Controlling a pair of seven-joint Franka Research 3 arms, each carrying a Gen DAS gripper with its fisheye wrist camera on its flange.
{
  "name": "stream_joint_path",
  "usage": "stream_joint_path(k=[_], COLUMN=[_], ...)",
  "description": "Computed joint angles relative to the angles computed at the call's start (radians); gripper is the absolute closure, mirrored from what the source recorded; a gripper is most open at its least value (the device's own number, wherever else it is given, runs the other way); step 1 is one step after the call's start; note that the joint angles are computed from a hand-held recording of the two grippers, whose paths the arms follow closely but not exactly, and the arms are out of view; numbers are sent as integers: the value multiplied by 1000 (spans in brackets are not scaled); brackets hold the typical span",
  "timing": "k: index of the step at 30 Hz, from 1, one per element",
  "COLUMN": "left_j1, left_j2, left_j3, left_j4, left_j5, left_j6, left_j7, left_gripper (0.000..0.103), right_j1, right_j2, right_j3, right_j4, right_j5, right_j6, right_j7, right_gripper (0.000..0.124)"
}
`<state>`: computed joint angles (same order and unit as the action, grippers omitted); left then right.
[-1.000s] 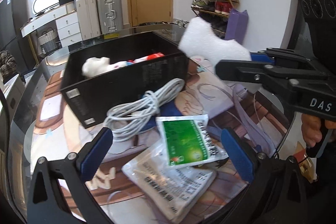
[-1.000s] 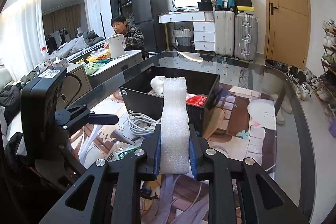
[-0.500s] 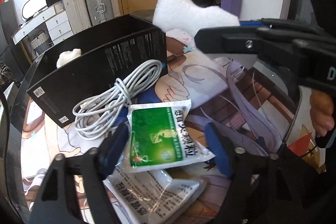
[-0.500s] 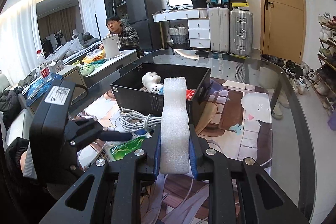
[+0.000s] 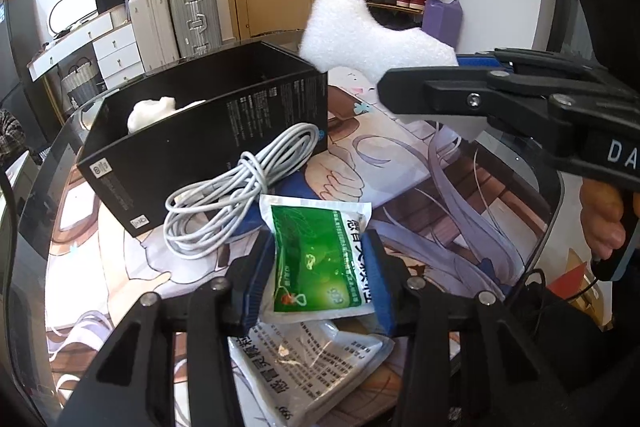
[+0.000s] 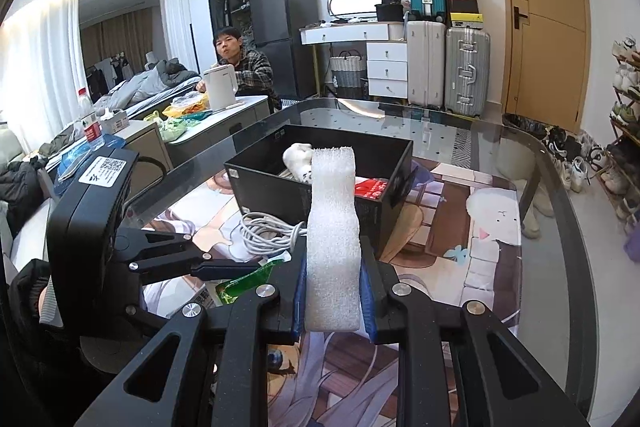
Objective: Organize soft objects
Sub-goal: 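Carry the green packet and foam block into the black box and open both grippers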
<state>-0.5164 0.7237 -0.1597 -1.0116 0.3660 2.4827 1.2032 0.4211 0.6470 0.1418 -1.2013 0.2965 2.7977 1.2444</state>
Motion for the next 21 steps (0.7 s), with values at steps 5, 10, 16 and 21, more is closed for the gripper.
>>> stream_joint_path(k=[5, 10, 16, 21], left_j1=[10, 29, 47, 59], left_j2=[-23, -85, -140, -154], left_j3=[-8, -20, -22, -28], left_j4=[-38, -138, -227, -238], left_j5=[-7, -7, -1, -5], left_j6=[32, 98, 184, 196], left_j7=[5, 2, -31, -41], left_gripper=[59, 59, 59, 59], right_j1=[-7, -2, 2, -2], right_j2=[14, 13, -11, -28], right_j3=[16, 19, 15, 16], right_j4=[15, 11, -30, -51], right_j5=[23, 27, 24, 32], right_j6=[3, 14, 36, 58], right_j7=[-4, -14, -20, -14], right_gripper=[102, 102, 102, 102])
